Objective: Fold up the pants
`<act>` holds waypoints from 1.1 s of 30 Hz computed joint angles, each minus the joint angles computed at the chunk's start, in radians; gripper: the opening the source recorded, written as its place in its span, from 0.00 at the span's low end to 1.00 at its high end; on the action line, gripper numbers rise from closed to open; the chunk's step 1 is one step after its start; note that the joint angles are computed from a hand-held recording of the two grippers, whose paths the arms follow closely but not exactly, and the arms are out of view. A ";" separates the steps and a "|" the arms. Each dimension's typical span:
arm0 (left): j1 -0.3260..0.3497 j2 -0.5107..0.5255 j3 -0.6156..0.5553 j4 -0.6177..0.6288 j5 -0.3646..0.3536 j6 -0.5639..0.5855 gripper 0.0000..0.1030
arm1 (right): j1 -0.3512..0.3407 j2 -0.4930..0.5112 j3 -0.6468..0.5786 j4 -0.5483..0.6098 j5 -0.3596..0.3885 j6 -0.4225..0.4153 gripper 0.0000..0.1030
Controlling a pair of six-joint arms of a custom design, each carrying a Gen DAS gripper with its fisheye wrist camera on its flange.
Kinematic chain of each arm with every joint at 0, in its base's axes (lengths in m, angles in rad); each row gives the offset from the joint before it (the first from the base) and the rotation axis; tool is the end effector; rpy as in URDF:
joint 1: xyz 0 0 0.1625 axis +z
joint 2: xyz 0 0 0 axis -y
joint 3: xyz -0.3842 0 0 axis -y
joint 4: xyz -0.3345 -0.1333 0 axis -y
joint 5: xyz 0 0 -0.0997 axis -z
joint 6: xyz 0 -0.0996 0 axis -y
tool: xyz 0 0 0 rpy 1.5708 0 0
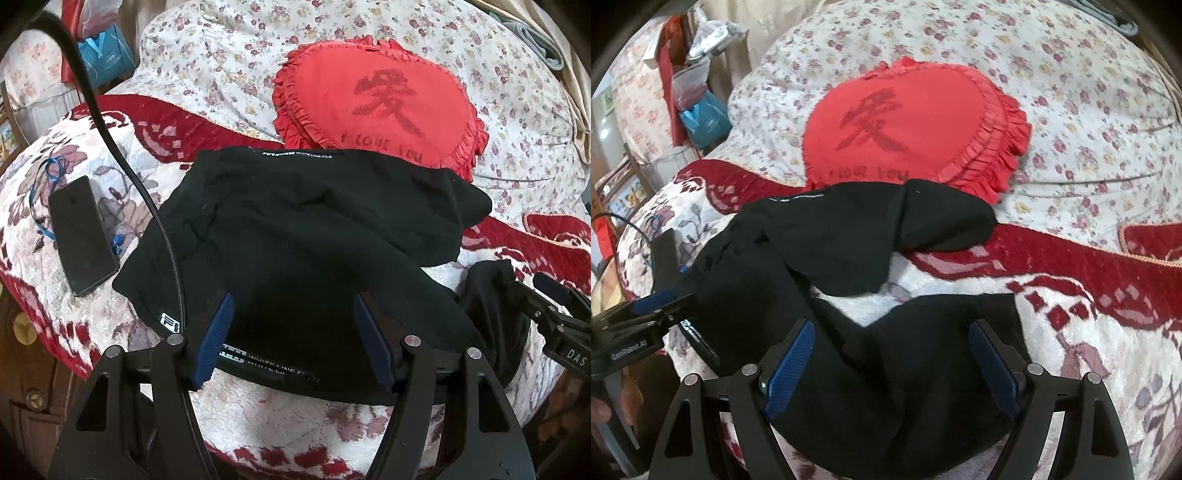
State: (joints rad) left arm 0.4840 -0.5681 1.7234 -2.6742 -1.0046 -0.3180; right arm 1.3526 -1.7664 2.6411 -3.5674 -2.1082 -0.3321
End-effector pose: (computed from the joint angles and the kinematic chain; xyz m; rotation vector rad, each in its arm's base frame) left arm -0.4035 -0.4231 -0.0259 1.0092 2.4416 -0.4442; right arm 0.0240 -0.2718 0.3354 -0.2442 -2.1262 1.1173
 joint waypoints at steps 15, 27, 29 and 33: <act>0.006 0.010 -0.009 0.009 -0.004 0.000 0.65 | -0.046 -0.012 -0.001 0.035 0.039 -0.005 0.81; 0.030 0.022 -0.023 0.025 -0.020 -0.010 0.65 | -0.402 -0.321 0.072 0.191 0.256 -0.016 0.81; 0.035 0.032 -0.033 0.036 -0.030 -0.015 0.65 | -0.523 -0.414 0.077 0.277 0.363 -0.022 0.81; 0.032 0.048 -0.045 0.052 -0.040 -0.011 0.65 | -0.622 -0.428 0.054 0.356 0.456 -0.038 0.81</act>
State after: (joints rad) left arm 0.5162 -0.5206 1.6779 -2.6219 -1.0449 -0.3294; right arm 0.7309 -2.1948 2.6951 -3.2113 -1.6520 -0.3705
